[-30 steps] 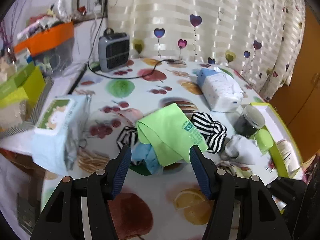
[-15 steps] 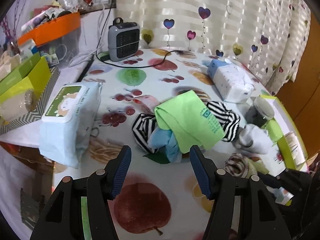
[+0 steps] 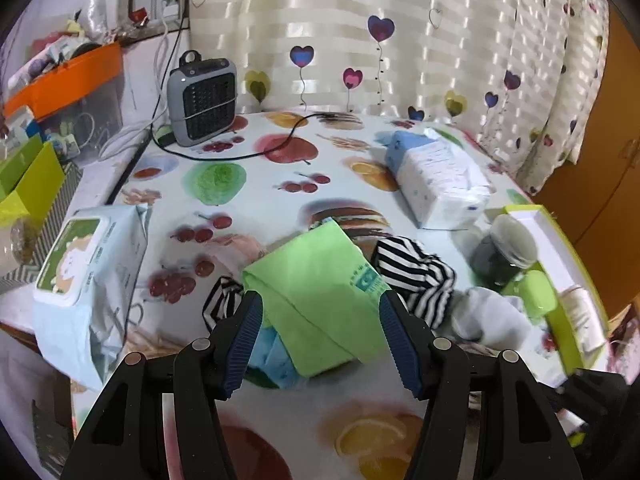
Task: Organize soft objects
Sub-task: 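Reach and grasp lime-green printed cloth with left tool while right holds rabbit towel, then carry the rabbit towel and lime-green cloth over to the tray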
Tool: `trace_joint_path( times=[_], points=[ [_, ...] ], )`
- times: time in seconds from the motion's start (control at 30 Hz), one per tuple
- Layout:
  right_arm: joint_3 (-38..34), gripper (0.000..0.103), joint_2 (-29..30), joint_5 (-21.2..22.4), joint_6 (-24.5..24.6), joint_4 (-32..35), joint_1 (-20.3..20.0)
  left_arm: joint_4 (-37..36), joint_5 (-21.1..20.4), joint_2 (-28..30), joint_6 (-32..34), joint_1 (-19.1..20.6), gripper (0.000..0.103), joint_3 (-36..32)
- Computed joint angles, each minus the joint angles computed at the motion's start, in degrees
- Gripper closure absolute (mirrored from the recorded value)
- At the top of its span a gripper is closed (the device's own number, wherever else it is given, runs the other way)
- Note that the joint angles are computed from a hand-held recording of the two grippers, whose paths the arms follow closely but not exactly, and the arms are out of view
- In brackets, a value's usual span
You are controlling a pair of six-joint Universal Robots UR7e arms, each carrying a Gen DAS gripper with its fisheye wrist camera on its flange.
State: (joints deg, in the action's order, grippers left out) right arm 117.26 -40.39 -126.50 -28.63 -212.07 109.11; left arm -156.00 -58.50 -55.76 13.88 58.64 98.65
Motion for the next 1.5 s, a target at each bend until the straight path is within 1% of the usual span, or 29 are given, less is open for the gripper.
trace_joint_path(
  times=[0.1, 0.2, 0.27, 0.33, 0.37, 0.4, 0.43, 0.47, 0.5, 0.57, 0.6, 0.7, 0.83, 1.07, 1.13, 1.23, 1.3, 1.33, 1.43, 1.5],
  points=[
    [0.0, 0.086, -0.1, 0.2, -0.3, -0.1, -0.2, 1.8, -0.6, 2.1, -1.7, 0.8, 0.042, -2.5],
    [-0.1, 0.086, 0.0, 0.1, -0.3, -0.1, -0.1, 4.0, -0.2, 4.2, -3.6, 1.3, 0.042, -4.9],
    [0.0, 0.086, -0.2, 0.5, -0.7, 0.3, -0.4, 4.2, 0.5, 5.4, -4.1, 1.3, 0.041, -5.9],
    [0.0, 0.086, -0.3, 0.6, -1.1, 0.4, -0.6, 2.6, 1.5, 6.3, -3.0, 1.0, 0.041, -5.8],
    [0.1, 0.086, -0.4, 0.7, -1.0, 0.6, -0.7, 2.8, 1.5, 6.5, -3.8, 1.1, 0.041, -5.9],
    [0.1, 0.086, -0.3, 0.8, -0.9, 0.6, -0.6, 3.5, 0.5, 6.4, -5.2, 1.4, 0.042, -6.2],
    [0.0, 0.086, -0.4, 0.8, -1.2, 0.6, -0.7, 3.4, -0.1, 6.4, -5.5, 1.5, 0.047, -6.1],
    [0.0, 0.086, -0.4, 0.8, -1.3, 0.7, -0.8, 2.5, 0.1, 6.4, -5.4, 1.4, 0.054, -5.8],
    [0.0, 0.086, -0.4, 0.7, -1.2, 0.8, -0.8, 2.0, 0.6, 6.4, -5.1, 1.2, 0.065, -5.5],
    [-0.1, 0.086, -0.4, 0.7, -1.2, 1.0, -0.8, 1.0, 0.3, 6.0, -4.7, 1.1, 0.081, -4.7],
    [-0.1, 0.086, -0.4, 0.6, -1.4, 0.8, -0.7, 0.7, 0.3, 5.8, -4.6, 1.0, 0.090, -4.4],
    [0.1, 0.086, -0.4, 0.4, -1.1, 0.4, -0.5, -1.0, 0.1, 4.8, -4.3, 0.8, 0.094, -3.1],
    [0.6, 0.086, -0.9, 0.2, -0.5, -0.1, -0.3, -3.5, 0.0, 2.9, -3.8, 0.1, 0.095, -0.8],
    [2.2, 0.086, -2.2, -0.4, -0.5, -3.0, 0.8, -6.7, -1.0, -1.0, -3.3, -1.3, 0.095, 4.1],
    [2.9, 0.086, -2.5, -1.0, -0.8, -4.4, 1.4, -8.2, -0.4, -2.1, -3.5, -2.0, 0.095, 5.8],
    [3.6, 0.086, -3.0, -1.7, -0.9, -5.4, 1.9, -8.8, -1.4, -3.5, -3.2, -2.6, 0.095, 7.9],
    [4.1, 0.086, -3.3, -2.1, -0.8, -5.9, 2.2, -7.4, -1.5, -3.9, -4.4, -2.8, 0.095, 8.4],
    [4.2, 0.086, -3.3, -2.3, -0.9, -6.2, 2.3, -7.3, -2.6, -4.2, -4.8, -2.8, 0.095, 8.8],
    [4.8, 0.086, -3.8, -3.5, -1.0, -7.6, 2.7, -8.7, -3.0, -4.8, -4.1, -3.7, 0.095, 10.6],
    [5.3, 0.086, -4.2, -4.9, -0.9, -8.8, 3.0, -8.5, -4.3, -5.1, -4.0, -4.4, 0.095, 11.2]
  ],
)
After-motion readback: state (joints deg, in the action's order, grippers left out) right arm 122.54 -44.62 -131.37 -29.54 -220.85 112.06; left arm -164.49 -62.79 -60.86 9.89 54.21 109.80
